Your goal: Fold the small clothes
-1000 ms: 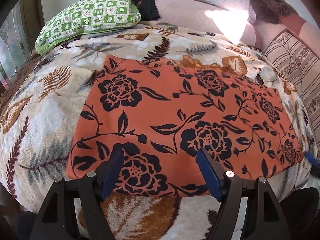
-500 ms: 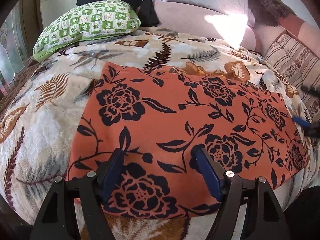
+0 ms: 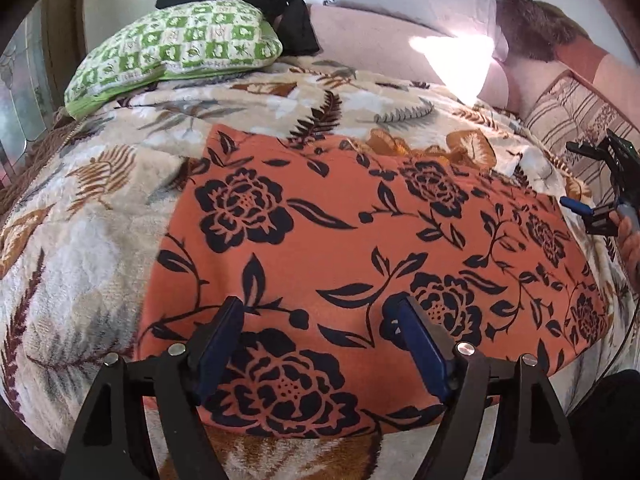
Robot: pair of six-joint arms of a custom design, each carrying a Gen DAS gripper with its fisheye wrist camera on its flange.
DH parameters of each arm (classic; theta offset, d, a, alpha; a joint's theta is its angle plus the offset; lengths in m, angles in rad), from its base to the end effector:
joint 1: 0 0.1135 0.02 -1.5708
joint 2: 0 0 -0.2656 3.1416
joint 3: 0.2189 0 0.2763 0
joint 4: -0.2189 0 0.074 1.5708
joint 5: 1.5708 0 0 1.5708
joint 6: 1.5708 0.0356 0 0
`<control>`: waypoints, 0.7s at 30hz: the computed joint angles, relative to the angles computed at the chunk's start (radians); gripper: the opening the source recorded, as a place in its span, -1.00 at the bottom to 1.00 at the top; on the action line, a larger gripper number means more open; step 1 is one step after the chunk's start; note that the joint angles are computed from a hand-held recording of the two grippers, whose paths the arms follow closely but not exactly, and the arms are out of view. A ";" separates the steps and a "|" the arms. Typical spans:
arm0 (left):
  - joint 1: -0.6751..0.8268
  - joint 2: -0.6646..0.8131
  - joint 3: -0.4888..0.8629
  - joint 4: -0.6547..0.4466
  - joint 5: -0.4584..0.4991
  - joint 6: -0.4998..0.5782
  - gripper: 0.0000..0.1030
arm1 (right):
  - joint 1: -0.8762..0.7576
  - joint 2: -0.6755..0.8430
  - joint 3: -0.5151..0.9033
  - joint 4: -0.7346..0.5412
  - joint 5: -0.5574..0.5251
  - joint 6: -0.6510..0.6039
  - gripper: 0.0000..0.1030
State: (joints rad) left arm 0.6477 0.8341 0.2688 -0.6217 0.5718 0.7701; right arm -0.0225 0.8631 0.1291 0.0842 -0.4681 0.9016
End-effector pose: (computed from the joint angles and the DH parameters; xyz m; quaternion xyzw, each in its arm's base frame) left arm 0.1236 0.0693 0.1200 0.1113 0.9367 -0.0910 0.3191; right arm 0.1723 0.0122 0.1152 0.2962 0.8260 0.3720 0.3028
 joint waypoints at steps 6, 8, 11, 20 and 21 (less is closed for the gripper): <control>0.211 0.022 0.060 -0.166 0.086 0.209 0.55 | 0.050 0.162 0.022 -0.018 0.152 0.075 0.71; 0.294 0.049 0.078 -0.191 0.122 0.266 0.55 | 0.171 0.072 0.037 -0.049 0.235 0.128 0.73; 0.378 0.112 0.110 -0.193 0.163 0.315 0.55 | 0.414 0.194 0.175 0.010 0.309 0.154 0.73; 0.510 0.300 0.165 0.064 0.190 0.142 0.55 | 0.795 1.120 0.860 0.451 0.073 0.285 0.73; 0.511 0.329 0.178 0.073 0.190 0.135 0.55 | 0.801 1.198 0.939 0.468 0.056 0.309 0.73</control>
